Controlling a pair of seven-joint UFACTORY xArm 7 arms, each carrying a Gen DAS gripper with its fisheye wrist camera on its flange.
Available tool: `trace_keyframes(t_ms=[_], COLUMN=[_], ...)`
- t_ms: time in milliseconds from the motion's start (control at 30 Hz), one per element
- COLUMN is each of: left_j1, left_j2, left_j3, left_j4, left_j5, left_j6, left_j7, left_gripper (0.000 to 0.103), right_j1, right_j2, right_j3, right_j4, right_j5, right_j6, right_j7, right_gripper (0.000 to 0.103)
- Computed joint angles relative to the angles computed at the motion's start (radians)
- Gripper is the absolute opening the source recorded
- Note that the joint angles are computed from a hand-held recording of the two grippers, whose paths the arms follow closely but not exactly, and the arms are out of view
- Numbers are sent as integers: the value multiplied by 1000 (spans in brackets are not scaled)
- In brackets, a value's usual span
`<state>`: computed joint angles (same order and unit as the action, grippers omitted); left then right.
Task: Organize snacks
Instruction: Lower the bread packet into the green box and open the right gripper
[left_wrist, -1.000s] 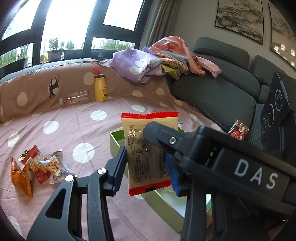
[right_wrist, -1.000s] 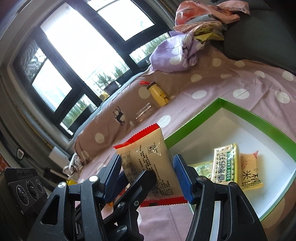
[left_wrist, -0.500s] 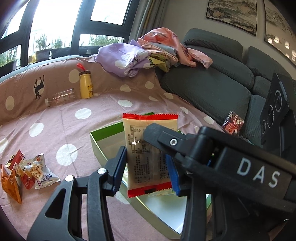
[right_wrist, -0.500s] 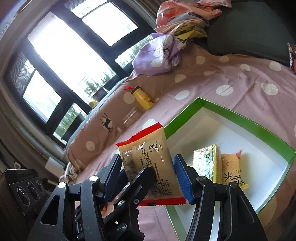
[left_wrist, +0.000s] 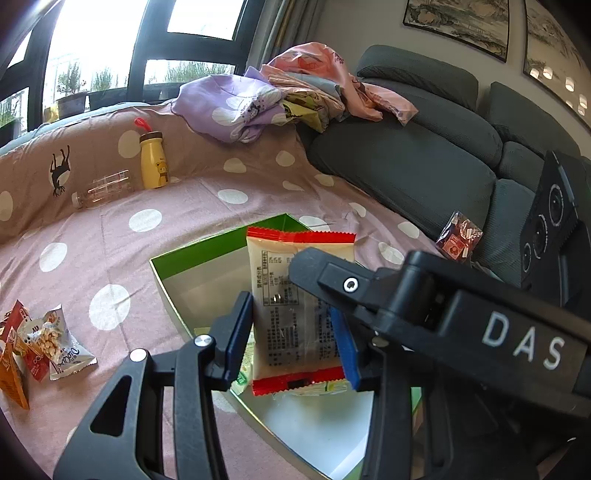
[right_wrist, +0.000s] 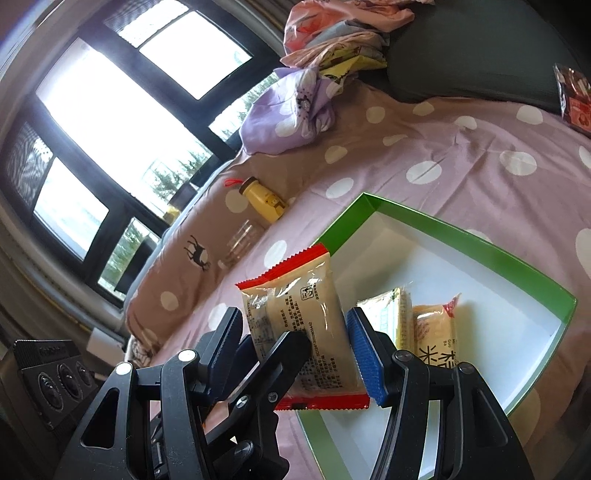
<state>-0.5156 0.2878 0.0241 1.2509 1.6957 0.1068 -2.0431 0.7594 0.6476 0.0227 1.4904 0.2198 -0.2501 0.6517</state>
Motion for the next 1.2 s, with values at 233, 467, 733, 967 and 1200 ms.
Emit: trace_keyframes(t_ms=[233,467,733,967,1200], left_j1=[79,102,104,70,30], left_j2=[31,59,94,112,115], left_j3=[-87,-106,-90,-40,14], left_j4=[21,40,55,57,47], left_j5=[-49,-85,-122,-167,-224], left_j6=[-2,-28,-70,-114,-137], left_j7=[69,103,105,124,163], left_gripper=[42,42,42,42,42], right_j1=[-18,2,23,29,12], right_j2=[1,0,15,27,36], right_j3=[11,-23,-63,-85,-71], right_j4=[-6,-8,23,41,58], right_j5=[-2,6,-25,-83,-132], right_j6=[12,36,116,162,187], right_j7=[17,42,94,162,199], right_gripper=[62,62,62,62,62])
